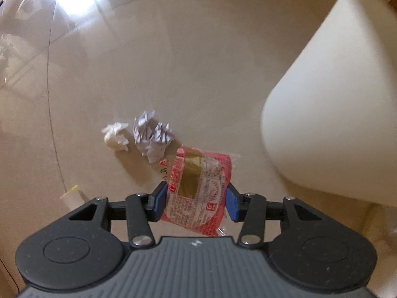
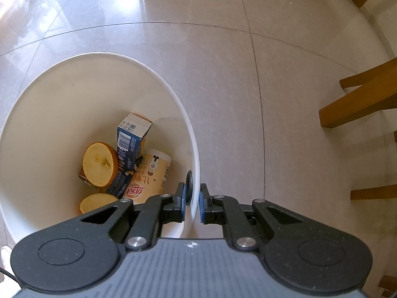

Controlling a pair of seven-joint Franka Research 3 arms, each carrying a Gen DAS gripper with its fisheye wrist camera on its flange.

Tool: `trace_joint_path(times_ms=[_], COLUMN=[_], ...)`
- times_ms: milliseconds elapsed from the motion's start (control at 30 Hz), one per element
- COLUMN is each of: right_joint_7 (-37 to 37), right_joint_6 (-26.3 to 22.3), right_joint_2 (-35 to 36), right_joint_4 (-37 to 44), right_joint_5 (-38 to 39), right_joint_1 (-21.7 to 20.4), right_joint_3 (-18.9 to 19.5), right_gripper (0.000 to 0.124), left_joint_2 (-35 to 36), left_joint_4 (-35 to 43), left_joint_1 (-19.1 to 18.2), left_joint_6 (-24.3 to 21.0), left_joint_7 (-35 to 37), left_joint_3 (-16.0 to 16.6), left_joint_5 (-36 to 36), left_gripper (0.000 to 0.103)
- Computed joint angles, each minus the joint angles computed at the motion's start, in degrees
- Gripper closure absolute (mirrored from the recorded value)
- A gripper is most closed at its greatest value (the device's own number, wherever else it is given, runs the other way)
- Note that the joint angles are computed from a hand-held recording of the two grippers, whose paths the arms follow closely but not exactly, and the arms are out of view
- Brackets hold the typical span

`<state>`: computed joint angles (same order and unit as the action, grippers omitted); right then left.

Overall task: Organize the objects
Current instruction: 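Carry the red wrapper with the left gripper and release it into the bin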

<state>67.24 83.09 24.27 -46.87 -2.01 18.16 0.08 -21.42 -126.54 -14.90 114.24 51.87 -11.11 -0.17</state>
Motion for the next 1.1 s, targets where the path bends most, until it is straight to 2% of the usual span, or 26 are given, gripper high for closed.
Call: trace_joint_path(times_ms=[100, 167, 367, 600, 667, 700, 733, 800, 1100], right_joint_7=[0.4, 0.8, 1.4, 1.7, 1.7, 1.6, 1.6, 1.3, 1.2], right_joint_6=[-0.8, -1.3, -5.2, -5.6, -5.9, -6.2, -6.6, -7.0, -6.8], right_joint_2=[0.7, 1.3, 4.5, 5.0, 5.3, 5.6, 6.0, 6.3, 5.9], right_joint_4=[1.4, 2.3, 8.4, 9.1, 9.7, 10.3, 11.1, 11.8, 11.2], right_joint_5=[0.1, 0.2, 0.5, 0.7, 0.8, 0.9, 0.9, 1.0, 1.2], right_joint_1=[0.0, 0.0, 0.0, 0.1, 0.0, 0.0, -0.1, -0.1, -0.1], right_joint_3=[-0.1, -0.2, -0.4, -0.6, -0.6, -0.6, -0.6, -0.7, -0.8], right_gripper=[0.111, 0.112, 0.112, 0.112, 0.112, 0.112, 0.112, 0.112, 0.112], left_joint_2=[1.3, 2.1, 6.3, 13.8, 15.1, 15.6, 15.8, 15.3, 12.1], left_joint_4=[7.0, 11.0, 22.0, 32.0, 33.1, 33.4, 33.5, 32.4, 28.3], left_joint_1=[-0.3, -0.4, -0.5, -0.9, -1.2, -1.3, -1.4, -1.5, -1.1], left_joint_6=[-4.6, -6.1, -6.3, -4.7, -4.2, -4.1, -3.9, -2.3, -4.6], left_joint_7=[1.4, 2.6, 5.7, 8.7, 9.2, 9.4, 9.2, 8.9, 5.2], left_joint_3=[-0.2, -0.7, -1.1, -2.1, -2.4, -2.5, -2.7, -2.8, -2.4], left_joint_5=[0.5, 1.3, 1.6, 0.0, -0.8, -1.1, -1.1, -1.2, -1.6], left_gripper=[0.056, 0.056, 0.055, 0.053, 0.037, 0.022, 0.017, 0.017, 0.016])
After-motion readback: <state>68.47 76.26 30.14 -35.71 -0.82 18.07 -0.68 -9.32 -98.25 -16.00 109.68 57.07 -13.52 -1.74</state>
